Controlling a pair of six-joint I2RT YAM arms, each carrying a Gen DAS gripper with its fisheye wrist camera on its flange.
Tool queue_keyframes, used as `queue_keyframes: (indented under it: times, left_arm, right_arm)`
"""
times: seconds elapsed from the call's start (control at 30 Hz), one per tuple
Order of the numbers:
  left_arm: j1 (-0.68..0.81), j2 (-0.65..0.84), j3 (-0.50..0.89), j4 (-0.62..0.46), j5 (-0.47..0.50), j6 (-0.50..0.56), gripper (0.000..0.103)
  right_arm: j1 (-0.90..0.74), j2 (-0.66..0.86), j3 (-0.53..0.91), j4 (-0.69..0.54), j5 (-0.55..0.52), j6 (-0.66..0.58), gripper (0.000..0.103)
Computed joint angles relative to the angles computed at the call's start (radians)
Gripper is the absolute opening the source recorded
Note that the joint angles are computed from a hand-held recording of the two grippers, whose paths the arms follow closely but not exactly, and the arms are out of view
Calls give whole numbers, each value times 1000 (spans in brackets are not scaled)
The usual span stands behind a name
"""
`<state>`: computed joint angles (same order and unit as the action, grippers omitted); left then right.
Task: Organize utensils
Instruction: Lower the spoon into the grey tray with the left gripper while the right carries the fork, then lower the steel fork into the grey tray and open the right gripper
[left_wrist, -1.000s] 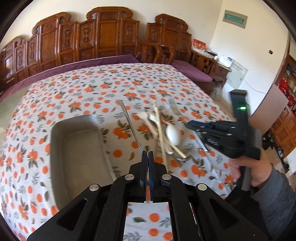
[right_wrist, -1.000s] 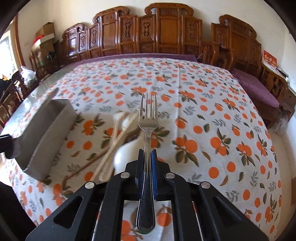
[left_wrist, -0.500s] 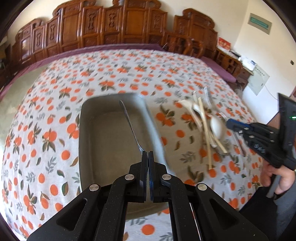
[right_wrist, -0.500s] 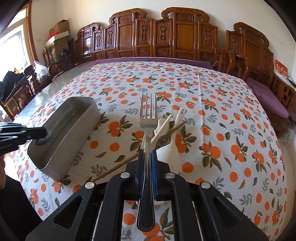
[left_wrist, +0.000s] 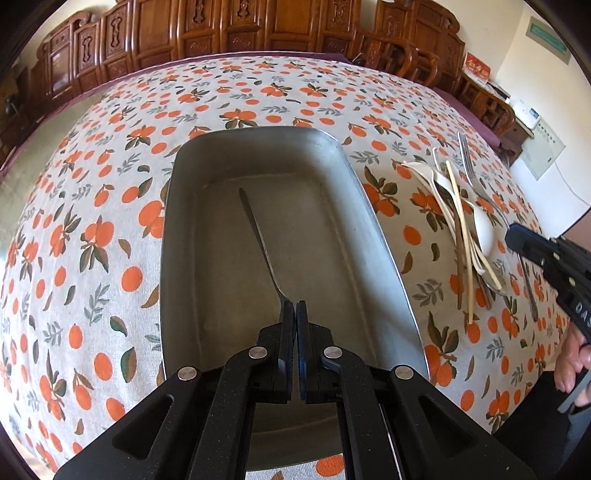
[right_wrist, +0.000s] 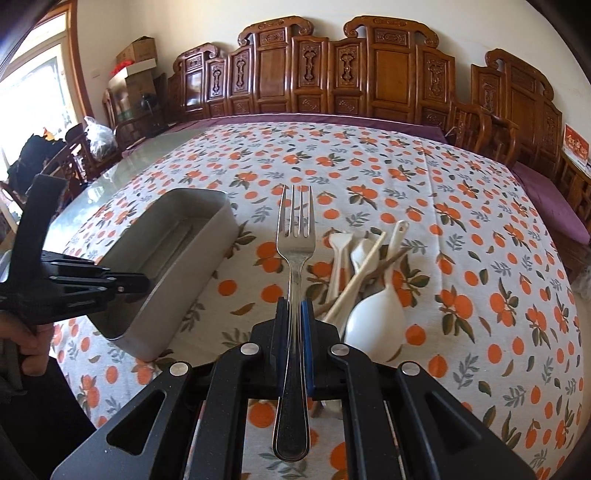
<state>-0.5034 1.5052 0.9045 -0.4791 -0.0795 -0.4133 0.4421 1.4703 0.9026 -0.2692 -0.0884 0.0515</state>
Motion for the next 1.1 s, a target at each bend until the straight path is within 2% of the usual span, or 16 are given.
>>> queue_keyframes:
  times: [0.43,0.73,1.1]
  left_arm:
    - [42,-173,-43,-23,-65,27,2]
    - [106,-271,-68,-37,-90,42,2]
    - [178,-325,-88,-50,-131,69,2]
  right_arm:
    - [143,84,155,-69,24,80,9]
    - [258,273,356,-88,36,174,9]
    - [307,474,536,-131,44,250,9]
